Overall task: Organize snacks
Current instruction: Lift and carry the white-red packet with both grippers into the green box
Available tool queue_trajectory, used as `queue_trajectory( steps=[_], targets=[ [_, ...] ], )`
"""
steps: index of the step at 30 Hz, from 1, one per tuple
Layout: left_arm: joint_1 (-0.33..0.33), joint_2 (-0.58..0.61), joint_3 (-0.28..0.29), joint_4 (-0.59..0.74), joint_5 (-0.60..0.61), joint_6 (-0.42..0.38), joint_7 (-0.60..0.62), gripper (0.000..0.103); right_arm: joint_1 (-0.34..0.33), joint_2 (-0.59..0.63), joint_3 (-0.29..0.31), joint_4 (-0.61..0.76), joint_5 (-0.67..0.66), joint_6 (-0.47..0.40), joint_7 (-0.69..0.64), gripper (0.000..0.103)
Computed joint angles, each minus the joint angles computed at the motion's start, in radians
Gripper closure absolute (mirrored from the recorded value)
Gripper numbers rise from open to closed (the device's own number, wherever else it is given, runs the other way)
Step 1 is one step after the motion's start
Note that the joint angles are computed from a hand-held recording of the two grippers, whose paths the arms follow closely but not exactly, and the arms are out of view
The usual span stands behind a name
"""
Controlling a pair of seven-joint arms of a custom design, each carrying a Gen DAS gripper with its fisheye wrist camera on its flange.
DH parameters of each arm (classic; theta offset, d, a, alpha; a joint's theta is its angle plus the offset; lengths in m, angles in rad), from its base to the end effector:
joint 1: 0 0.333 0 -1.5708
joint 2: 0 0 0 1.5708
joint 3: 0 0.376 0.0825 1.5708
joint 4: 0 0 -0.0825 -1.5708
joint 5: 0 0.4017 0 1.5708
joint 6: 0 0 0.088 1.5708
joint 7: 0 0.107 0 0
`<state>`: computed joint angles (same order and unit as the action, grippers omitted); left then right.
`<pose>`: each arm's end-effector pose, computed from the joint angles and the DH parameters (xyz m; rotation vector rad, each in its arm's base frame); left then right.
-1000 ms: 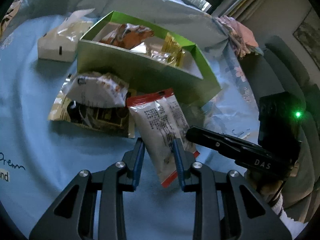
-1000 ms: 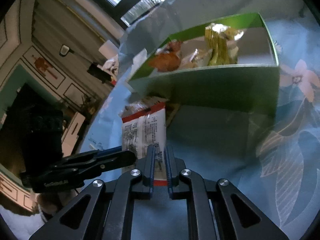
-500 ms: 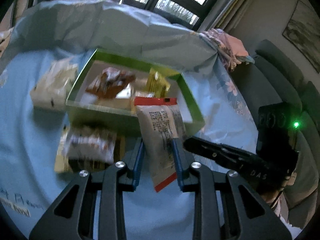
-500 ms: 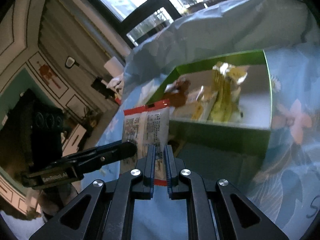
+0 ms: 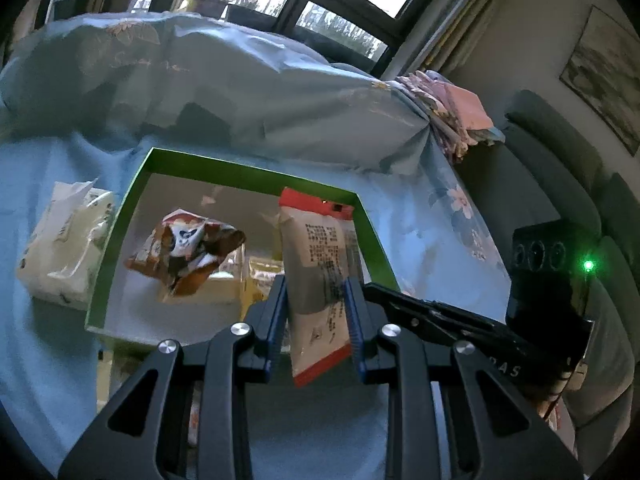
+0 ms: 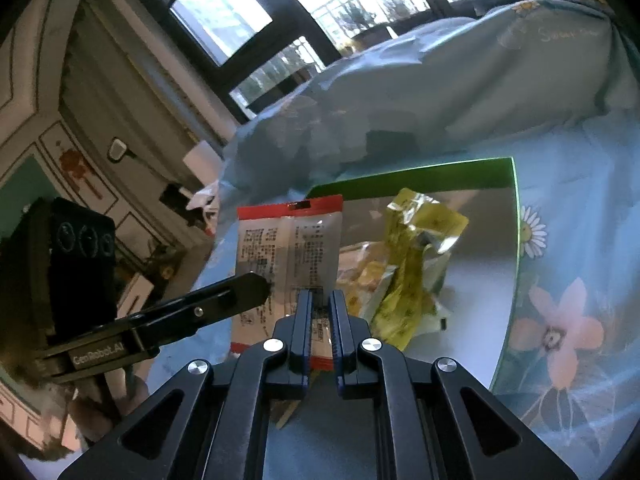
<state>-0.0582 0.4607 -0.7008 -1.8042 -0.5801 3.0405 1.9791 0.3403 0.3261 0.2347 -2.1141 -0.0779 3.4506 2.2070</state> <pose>0.6034 -0.4031 0.4680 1.5195 -2.3485 1.4289 0.5548 0.3522 0.4324 -1.4812 1.5223 -0.1603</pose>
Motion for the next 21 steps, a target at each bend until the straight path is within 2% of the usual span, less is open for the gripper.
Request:
queue_trajectory(
  steps=[6, 13, 21],
  targets=[
    [-0.074, 0.065, 0.085, 0.09, 0.056, -0.044, -0.065, 0.077, -0.005, 0.047, -0.01, 0.056, 0.014, -0.052, -0.012, 0.092],
    [-0.117, 0.105, 0.14, 0.136, 0.117, -0.069, -0.122, 0.077, -0.015, 0.083, -0.003, 0.096, 0.044, -0.1, -0.037, 0.092],
    [-0.147, 0.123, 0.177, 0.166, 0.179, -0.084, -0.182, 0.075, 0.013, 0.096, -0.028, 0.125, 0.086, -0.147, -0.083, 0.092]
  ],
)
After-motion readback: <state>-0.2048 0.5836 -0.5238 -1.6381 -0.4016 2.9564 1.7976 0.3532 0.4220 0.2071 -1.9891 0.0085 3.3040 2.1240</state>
